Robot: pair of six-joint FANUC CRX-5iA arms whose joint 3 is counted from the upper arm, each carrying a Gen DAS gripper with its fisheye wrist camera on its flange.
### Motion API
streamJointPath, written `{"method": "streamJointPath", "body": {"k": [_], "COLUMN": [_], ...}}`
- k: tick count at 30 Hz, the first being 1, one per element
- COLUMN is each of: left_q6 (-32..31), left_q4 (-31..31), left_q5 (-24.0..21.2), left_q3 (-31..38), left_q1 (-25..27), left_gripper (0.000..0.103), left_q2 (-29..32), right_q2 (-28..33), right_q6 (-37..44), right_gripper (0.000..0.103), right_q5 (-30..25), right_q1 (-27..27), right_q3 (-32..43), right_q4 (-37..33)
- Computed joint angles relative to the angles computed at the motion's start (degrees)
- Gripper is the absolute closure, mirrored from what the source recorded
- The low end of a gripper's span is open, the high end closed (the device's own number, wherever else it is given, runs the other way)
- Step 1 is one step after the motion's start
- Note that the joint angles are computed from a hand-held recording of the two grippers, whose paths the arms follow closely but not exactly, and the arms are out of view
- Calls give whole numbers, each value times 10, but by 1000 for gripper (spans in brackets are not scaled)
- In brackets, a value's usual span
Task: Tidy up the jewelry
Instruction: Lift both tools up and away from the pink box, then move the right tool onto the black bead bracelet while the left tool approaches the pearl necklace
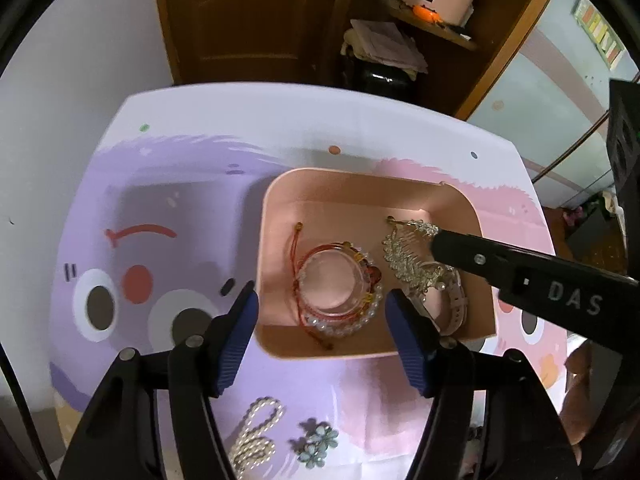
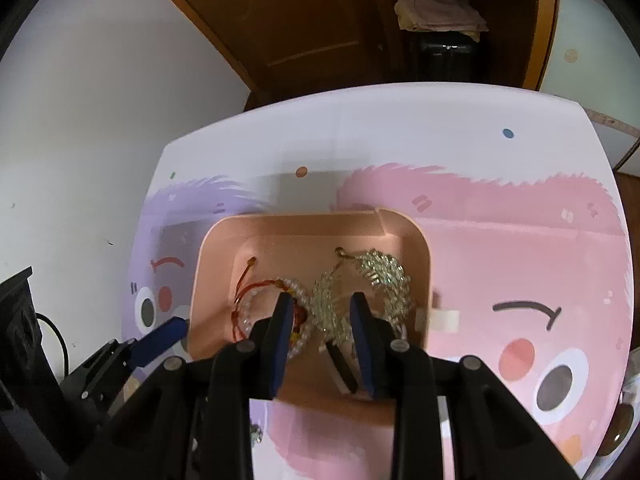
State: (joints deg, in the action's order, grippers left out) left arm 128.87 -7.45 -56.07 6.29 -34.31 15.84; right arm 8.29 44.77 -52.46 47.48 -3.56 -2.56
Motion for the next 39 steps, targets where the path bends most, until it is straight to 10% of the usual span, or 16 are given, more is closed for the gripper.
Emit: {"method": "streamJointPath", "body": {"k": [39], "left_q6": [164], "left_q4": [-110], "left_q5": [-76], "left_q3": [-82], "left_q1": [-144], "left_gripper": [39], "left_q2": [-159], "right_q2": [-294], "right_q6": [-311], "right_gripper": [73], "right_q5": [-35], "right_q1": [262], "right_q3": [-280], "right_q4": [225]}}
